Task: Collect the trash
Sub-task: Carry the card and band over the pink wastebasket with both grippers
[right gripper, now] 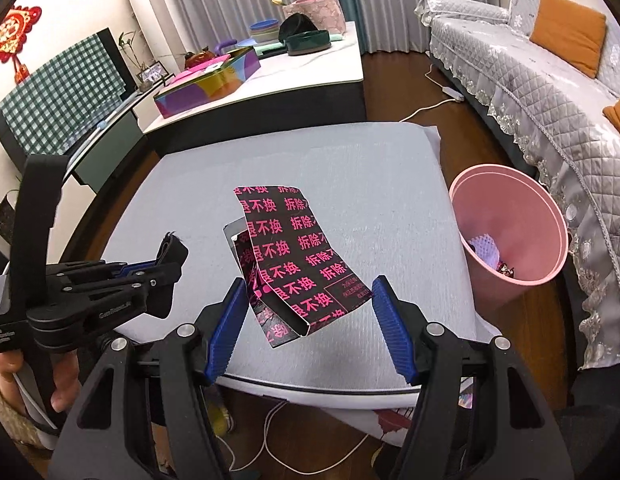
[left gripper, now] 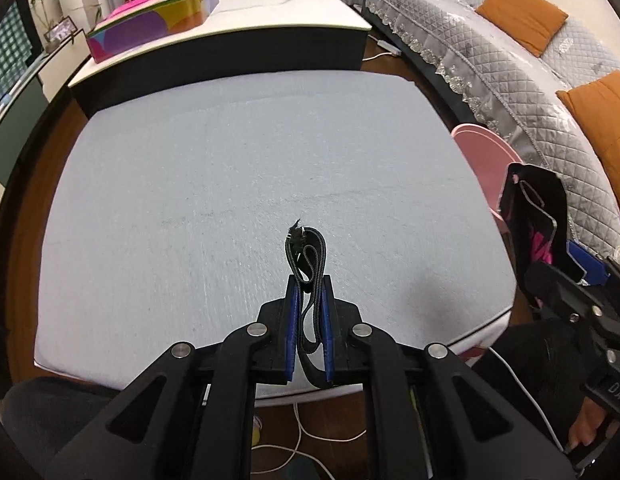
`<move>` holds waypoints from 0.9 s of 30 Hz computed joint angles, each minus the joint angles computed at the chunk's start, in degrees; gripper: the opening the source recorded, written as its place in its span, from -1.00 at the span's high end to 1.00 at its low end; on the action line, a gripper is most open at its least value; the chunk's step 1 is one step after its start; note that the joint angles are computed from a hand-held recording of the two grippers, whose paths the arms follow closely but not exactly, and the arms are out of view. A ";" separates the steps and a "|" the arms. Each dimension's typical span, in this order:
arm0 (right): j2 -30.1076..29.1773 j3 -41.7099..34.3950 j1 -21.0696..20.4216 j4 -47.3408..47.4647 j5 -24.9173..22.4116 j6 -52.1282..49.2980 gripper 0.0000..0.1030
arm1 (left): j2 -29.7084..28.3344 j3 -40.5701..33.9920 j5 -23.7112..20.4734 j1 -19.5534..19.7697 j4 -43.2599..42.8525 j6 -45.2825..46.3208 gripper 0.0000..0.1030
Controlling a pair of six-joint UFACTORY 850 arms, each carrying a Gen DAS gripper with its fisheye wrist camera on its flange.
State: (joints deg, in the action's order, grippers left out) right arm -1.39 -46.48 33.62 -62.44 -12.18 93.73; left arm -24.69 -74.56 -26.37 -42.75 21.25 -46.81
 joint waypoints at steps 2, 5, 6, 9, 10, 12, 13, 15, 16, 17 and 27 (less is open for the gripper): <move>0.64 0.44 0.26 -1.33 -0.16 1.45 -0.23 | 0.71 0.52 0.09 -0.55 0.85 -0.90 0.80; 1.58 1.07 0.65 -3.36 -0.24 3.70 -0.23 | 1.50 0.93 0.15 -1.15 1.91 -1.71 0.80; 1.68 1.16 0.68 -3.93 -0.26 4.26 -0.23 | 1.76 1.12 0.12 -1.25 2.08 -1.83 0.80; 2.21 1.69 0.57 -5.38 0.07 5.88 -0.23 | 1.96 1.13 -0.14 -1.78 3.00 -2.72 0.80; 2.30 1.80 0.44 -5.71 0.21 6.21 -0.23 | 1.96 1.10 -0.19 -1.83 3.08 -2.68 0.80; 2.46 2.11 -0.07 -5.86 0.67 6.43 -0.23 | 1.75 0.76 -0.64 -2.02 3.26 -2.66 0.80; 2.49 2.19 -0.26 -5.73 0.89 6.51 -0.23 | 1.44 0.35 -0.92 -2.10 3.18 -2.43 0.80; 2.44 2.30 -1.30 -4.24 1.71 5.21 -0.23 | 0.83 -0.46 -1.40 -2.23 3.07 -2.01 0.80; 2.54 2.45 -1.57 -4.25 1.91 5.33 -0.23 | 0.31 -1.12 -1.78 -2.32 3.09 -1.74 0.80; 2.60 2.58 -2.22 -4.65 2.33 5.81 -0.23 | -0.38 -2.00 -2.20 -2.45 3.17 -1.56 0.80; 3.92 3.69 -7.95 -10.80 3.99 12.44 -0.23 | -8.71 -13.96 -6.75 -4.03 1.68 4.43 0.80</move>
